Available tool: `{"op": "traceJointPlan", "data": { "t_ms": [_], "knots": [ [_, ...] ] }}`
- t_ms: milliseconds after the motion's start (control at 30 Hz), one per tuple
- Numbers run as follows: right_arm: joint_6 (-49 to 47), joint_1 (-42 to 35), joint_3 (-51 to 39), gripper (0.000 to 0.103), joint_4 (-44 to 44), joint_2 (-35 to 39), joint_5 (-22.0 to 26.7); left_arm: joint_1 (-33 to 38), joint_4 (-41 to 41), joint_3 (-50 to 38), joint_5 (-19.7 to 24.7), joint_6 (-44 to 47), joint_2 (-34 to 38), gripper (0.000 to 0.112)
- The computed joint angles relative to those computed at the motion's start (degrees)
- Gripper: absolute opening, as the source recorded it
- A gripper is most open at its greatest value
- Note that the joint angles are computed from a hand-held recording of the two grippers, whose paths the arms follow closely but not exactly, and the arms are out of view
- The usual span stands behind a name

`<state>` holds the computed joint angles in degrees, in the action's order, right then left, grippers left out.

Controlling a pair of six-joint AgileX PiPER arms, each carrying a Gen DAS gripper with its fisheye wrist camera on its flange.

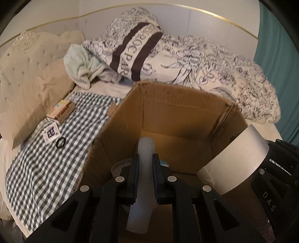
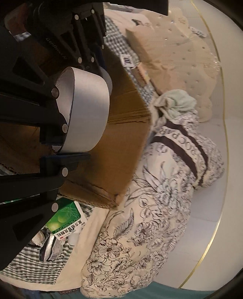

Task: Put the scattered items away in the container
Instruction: 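Lower the tube and tape into the box and open both grippers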

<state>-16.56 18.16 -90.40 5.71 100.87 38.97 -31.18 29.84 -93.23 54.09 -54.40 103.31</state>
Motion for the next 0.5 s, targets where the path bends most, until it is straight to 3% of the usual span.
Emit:
{"op": "traceJointPlan", "data": {
  "t_ms": [200, 367, 433, 500],
  "knots": [
    [1.8, 1.0, -2.0, 0.012, -3.7, 1.9, 3.0, 1.2, -3.4, 0.1, 0.0, 2.3, 0.2, 0.018],
    [2.2, 1.6, -4.4, 0.052, -5.3, 2.9, 7.3, 1.5, -4.2, 0.1, 0.1, 2.4, 0.1, 0.024],
    [2.5, 2.1, -4.2, 0.065, -6.3, 2.5, 7.7, 1.2, -3.8, 0.0, 0.6, 2.1, -0.1, 0.045],
    [2.9, 2.6, -4.4, 0.069, -7.4, 2.3, 8.9, 0.5, -2.1, -0.6, 2.3, 0.9, -0.1, 0.052]
  ]
}}
